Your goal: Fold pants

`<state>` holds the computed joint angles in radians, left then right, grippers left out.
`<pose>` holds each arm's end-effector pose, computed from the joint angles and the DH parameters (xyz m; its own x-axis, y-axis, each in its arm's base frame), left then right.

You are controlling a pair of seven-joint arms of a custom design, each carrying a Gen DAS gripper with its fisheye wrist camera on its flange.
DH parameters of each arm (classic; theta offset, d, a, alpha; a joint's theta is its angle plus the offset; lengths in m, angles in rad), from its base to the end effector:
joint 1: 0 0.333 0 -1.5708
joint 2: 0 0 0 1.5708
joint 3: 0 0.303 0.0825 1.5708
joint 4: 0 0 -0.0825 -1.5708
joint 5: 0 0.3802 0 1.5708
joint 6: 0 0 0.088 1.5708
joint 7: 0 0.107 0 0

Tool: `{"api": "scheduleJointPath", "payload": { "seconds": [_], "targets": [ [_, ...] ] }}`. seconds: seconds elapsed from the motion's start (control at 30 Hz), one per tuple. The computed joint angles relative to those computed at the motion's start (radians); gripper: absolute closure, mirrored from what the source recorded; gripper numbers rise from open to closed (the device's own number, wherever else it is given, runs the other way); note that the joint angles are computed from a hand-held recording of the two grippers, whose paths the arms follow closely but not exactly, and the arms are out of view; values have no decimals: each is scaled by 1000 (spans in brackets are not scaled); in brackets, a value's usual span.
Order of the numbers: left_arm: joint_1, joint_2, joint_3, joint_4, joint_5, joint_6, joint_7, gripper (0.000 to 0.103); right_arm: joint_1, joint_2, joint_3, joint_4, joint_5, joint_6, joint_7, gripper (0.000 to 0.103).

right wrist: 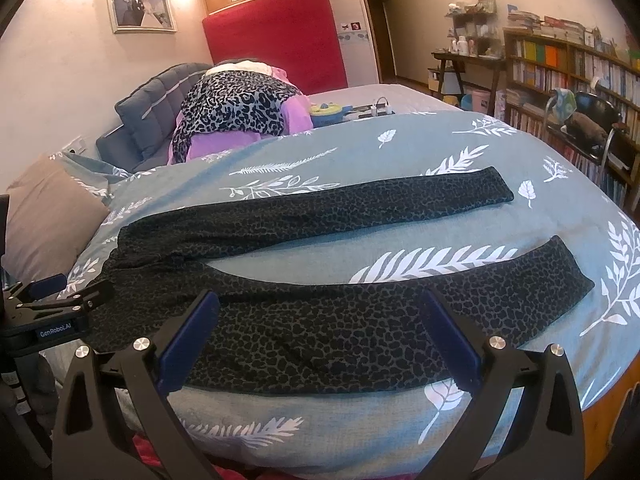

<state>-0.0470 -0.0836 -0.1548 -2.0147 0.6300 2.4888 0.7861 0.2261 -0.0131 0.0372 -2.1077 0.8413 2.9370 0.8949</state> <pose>0.5603 -0.1200 0.5393 0.2260 -0.9655 -0.1290 -0.7417 -0.0847 -0.6654 0.5693 0.1038 0.4942 0.2768 -0.9370 -0.2132 -0.6432 -0.0158 -0.7655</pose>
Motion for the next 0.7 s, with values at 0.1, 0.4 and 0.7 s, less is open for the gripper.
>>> {"api": "scheduleJointPath", "payload": {
  "seconds": [0.1,0.4,0.7],
  "targets": [
    [0,3,1,2,-4,-1,4,5,0,1,-1,4,12,-9,-3,2],
    [2,12,5,5,-16,-13,7,5,-2,15,5,15,117,5,-97,2],
    [2,36,10,22,-25,-29,17,5,8,43,15,12,54,77,-116,2]
  ]
}}
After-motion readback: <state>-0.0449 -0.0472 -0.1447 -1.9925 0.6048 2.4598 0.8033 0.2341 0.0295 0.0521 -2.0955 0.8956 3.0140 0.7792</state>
